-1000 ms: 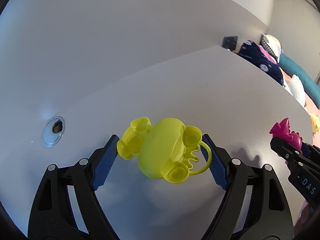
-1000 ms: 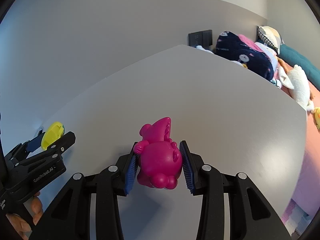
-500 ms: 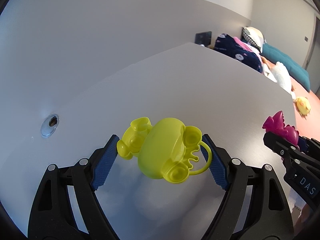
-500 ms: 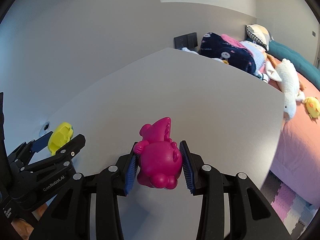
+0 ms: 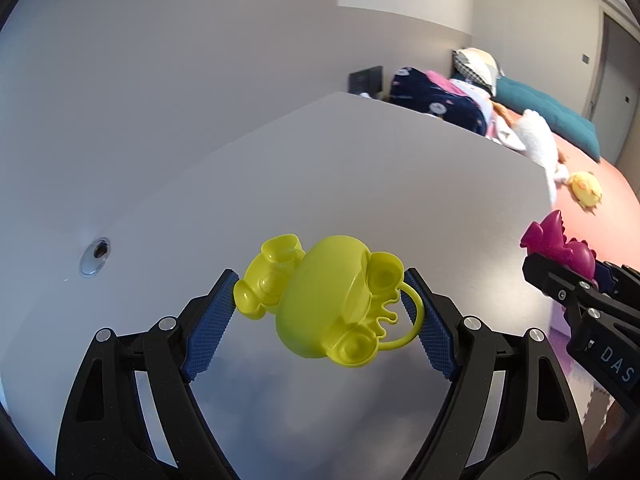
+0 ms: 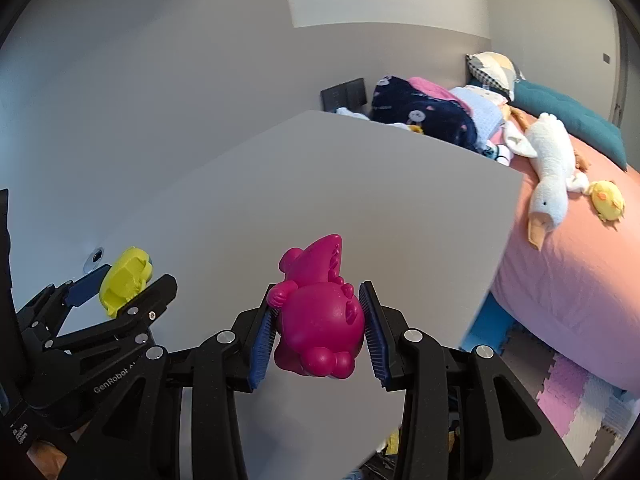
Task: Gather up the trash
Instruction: 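Carry the yellow-green toy and pink dinosaur down over the trash bin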
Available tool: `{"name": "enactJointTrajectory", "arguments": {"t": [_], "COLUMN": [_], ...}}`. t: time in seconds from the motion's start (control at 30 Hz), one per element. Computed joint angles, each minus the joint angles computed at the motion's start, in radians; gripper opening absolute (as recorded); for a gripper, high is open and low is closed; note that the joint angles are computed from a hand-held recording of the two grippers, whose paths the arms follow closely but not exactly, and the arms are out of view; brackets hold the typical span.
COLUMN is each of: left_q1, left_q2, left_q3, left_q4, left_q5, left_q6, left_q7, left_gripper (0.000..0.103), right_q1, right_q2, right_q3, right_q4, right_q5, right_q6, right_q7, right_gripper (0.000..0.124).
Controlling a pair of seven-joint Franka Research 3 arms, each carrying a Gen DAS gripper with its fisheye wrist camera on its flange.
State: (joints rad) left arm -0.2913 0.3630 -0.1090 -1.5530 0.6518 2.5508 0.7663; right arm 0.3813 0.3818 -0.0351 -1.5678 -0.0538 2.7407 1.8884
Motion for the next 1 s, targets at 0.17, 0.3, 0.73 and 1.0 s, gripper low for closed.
{"name": "enactJointTrajectory", "arguments": {"t": [0.17,0.3,0.73,1.0], "left_q1": [-0.016,-0.029,-0.098,-0.145], "left_q2": [-0.005,0.003,0.080,0.147], "left_q3": [-0.014,-0.023,-0.041,-0.057], "left_q4": [-0.005,0.008,0.114,0.203], "left_q5": [-0.001,-0.009,-0.042,-0.086], "left_q6": [0.007,0.007,-0.021,-0.027], "left_q7": [0.011,0.028,0.122,0.208], "left_gripper": [0.080,0.080,0.080,0.080], "right_q1": [0.002,-0.009,-0.077,-0.138], "right_q2": [-0.068,-0.119,-0.235,-0.311], "right_q3": [-0.020,-0.029,-0.035,-0.037], "right_q4": [-0.099,-0.173,-0.343,-0.440], "right_q5": [-0.027,-0.060,-0.163,-0.277], "right_q6": [0.038,0.061,0.120,0.139], "right_q7": [0.038,0.078,0.202,0.334], "right_gripper": [0.042,0.042,0.042,0.042]}}
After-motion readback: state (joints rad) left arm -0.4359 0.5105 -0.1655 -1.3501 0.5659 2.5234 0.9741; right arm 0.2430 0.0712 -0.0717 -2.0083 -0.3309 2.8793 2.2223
